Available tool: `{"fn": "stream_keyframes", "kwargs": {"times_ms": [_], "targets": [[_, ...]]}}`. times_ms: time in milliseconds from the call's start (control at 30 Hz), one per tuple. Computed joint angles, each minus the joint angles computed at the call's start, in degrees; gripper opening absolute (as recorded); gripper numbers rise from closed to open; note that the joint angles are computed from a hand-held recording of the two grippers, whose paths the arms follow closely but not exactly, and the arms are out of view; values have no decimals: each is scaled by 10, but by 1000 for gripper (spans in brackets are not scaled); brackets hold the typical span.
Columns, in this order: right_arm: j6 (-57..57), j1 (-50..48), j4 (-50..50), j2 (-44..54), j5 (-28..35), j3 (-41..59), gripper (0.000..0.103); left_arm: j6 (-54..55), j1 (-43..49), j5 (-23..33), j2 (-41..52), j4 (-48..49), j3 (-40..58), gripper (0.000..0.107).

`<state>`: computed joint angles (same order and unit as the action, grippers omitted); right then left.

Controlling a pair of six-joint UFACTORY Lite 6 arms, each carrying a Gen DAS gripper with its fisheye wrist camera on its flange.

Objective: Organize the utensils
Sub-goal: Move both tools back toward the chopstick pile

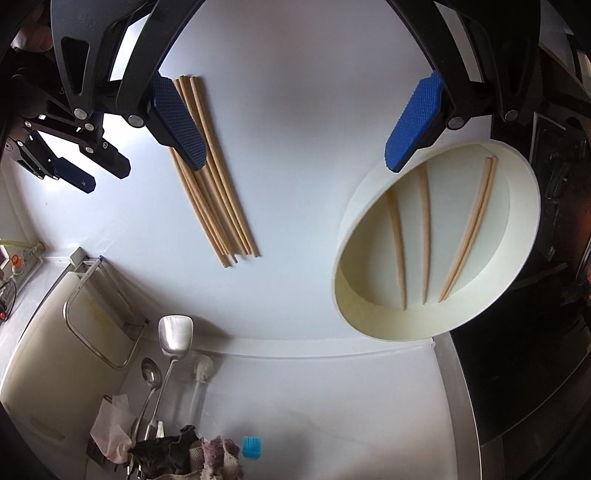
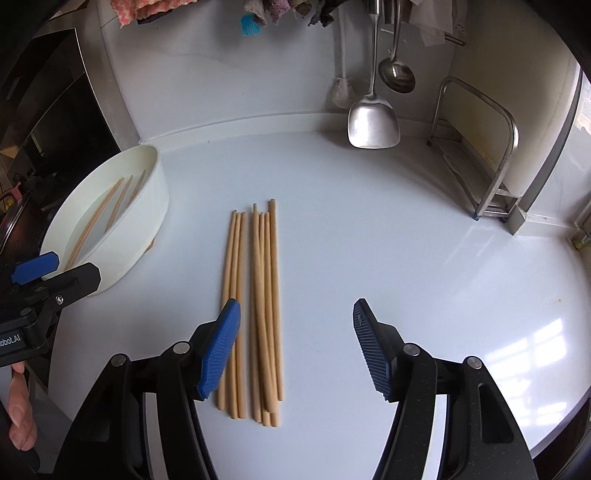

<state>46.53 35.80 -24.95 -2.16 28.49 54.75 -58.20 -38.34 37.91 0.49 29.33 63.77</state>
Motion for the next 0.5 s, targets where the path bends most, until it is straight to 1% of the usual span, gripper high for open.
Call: {"fn": "stream_keyframes", "kwargs": {"times_ms": [100, 167, 267, 400, 467, 500], "targets": [[-13, -25, -1, 4, -45, -34, 61, -67, -18, -22, 29, 35, -4, 96], [-12, -38, -14, 19, -76, -45, 61, -107, -25, -44, 49, 57, -14, 96], [3, -52, -37, 43, -120, -54, 61, -183, -34, -60, 78, 113, -21, 96], [89, -65, -130, 71, -185, -67, 61, -306, -41, -83, 96, 207, -48, 96], [151, -69, -192, 91, -208, -69, 61, -348, -42, -99, 109, 241, -59, 96], [166, -69, -204, 100, -213, -66, 61, -360, -43, -103, 118, 252, -60, 96]]}}
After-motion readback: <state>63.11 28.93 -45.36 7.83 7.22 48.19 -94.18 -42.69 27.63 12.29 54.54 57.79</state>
